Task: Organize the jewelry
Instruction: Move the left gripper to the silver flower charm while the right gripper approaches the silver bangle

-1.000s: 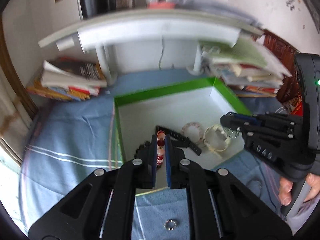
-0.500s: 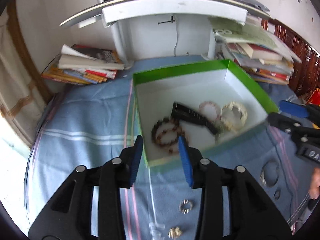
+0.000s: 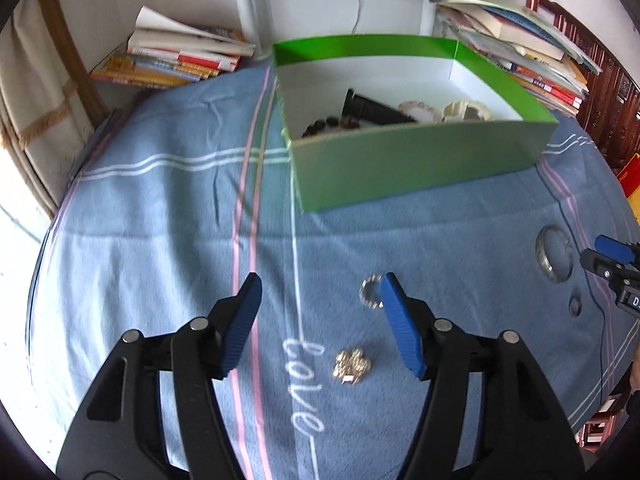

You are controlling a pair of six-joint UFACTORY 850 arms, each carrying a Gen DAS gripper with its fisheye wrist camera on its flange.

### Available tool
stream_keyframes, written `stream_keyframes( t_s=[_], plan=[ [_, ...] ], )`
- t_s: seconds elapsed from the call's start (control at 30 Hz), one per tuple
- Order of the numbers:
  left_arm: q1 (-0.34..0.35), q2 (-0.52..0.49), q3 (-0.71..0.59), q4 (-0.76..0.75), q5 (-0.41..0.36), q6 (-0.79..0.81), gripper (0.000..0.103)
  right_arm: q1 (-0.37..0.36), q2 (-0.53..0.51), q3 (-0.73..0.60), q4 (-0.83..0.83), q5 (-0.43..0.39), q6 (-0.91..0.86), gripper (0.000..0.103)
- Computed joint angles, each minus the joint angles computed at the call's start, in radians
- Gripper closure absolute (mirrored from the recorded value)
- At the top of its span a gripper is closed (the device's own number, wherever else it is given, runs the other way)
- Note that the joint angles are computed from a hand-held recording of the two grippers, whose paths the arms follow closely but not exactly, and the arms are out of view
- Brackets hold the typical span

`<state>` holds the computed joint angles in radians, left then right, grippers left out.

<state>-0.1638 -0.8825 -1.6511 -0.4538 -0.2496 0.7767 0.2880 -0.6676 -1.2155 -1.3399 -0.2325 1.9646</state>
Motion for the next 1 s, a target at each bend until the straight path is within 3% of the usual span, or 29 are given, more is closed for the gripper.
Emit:
stream_keyframes(
  t_s=[0.1, 0.23, 0.4, 0.67, 0.73, 0.87, 1.0],
  plan=[
    [0.018, 0.020, 0.041, -0.033, 0.004, 0.021, 0.038, 0.023, 0.006, 0.014, 0.112, -0.021, -0.152, 0.050],
    [0.039, 0.039, 0.081, 0.036, 0.014, -0.053, 0.038, 0.061, 0.011, 0.030, 0.236, -0.090, -0.326, 0.050],
    [0.055, 0.043, 0.096, 0.044, -0.003, -0.063, 0.038, 0.074, 0.019, 0.044, 0.213, -0.092, -0.304, 0.050],
    [0.041, 0.042, 0.106, -0.055, -0.040, 0.061, 0.038, 0.078, -0.041, -0.050, 0.169, 0.018, -0.308, 0.050],
    [0.038, 0.042, 0.107, -0.073, -0.046, 0.083, 0.038, 0.081, -0.044, -0.060, 0.165, 0.015, -0.313, 0.048],
    [0.032, 0.039, 0.104, -0.119, -0.067, 0.142, 0.038, 0.061, -0.024, -0.037, 0.033, 0.017, -0.135, 0.047],
    [0.017, 0.028, 0.097, -0.101, -0.065, 0.119, 0.055, 0.033, -0.018, -0.033, -0.064, -0.005, 0.022, 0.047]
  ],
)
